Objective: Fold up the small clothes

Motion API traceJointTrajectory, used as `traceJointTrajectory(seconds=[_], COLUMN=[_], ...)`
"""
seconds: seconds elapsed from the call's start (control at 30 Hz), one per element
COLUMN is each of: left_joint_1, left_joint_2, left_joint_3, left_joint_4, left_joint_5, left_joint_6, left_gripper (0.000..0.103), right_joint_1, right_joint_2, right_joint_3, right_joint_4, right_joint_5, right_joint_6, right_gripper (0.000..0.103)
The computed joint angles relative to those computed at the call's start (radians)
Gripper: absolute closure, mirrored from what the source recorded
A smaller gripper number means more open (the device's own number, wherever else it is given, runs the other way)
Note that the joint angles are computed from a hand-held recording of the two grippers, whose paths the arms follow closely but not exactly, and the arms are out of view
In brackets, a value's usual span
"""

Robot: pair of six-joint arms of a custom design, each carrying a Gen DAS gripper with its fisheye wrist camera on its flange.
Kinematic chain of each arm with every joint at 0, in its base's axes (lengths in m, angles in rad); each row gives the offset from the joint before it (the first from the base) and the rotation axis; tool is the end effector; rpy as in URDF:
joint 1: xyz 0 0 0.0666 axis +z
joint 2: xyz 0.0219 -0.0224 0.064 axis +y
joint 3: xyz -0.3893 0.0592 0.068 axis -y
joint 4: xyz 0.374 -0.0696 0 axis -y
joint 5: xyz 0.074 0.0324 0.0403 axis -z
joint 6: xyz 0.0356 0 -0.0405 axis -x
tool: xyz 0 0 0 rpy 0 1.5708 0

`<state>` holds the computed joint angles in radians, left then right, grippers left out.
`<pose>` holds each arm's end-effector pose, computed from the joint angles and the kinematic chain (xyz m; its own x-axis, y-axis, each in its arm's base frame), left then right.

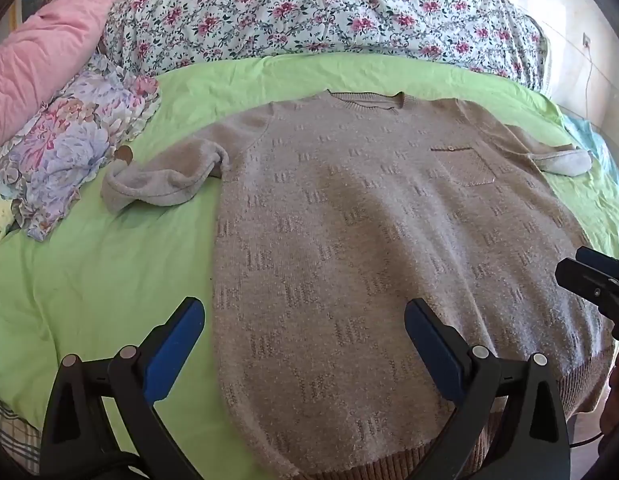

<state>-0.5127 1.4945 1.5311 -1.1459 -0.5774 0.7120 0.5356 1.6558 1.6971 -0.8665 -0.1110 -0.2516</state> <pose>0.4275 -0.2188 0.4446 -0.7209 -0.2224 -0.6564 -0.3590 0.9300 0.0791 0.4888 0.2942 0.4477 -0.7543 -0.1599 -0.6368 -0.3965 0.8840 0.2477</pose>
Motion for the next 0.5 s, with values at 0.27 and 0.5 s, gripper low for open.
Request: traceJointTrajectory(seconds=[0.27, 0.5], left_joint_1=[0.006, 0.001], left_joint_2=[0.0, 0.006], left_joint_3=[0.012, 0.014], left_joint_4=[-0.005, -0.024], left_joint_5=[0.003, -0.001], left_joint_6=[-0.006, -0.002], left_gripper=[0.003, 0.003], right_joint_1=[0.0, 0.003], right_joint_2=[-0.008, -0.005], right_joint_3=[-0.017, -0.021], right_joint_4=[0.025, 0.038], right_joint_5=[-0.001, 0.002], right_joint_6=[0.005, 0.011], right_gripper=[0.014, 0.014])
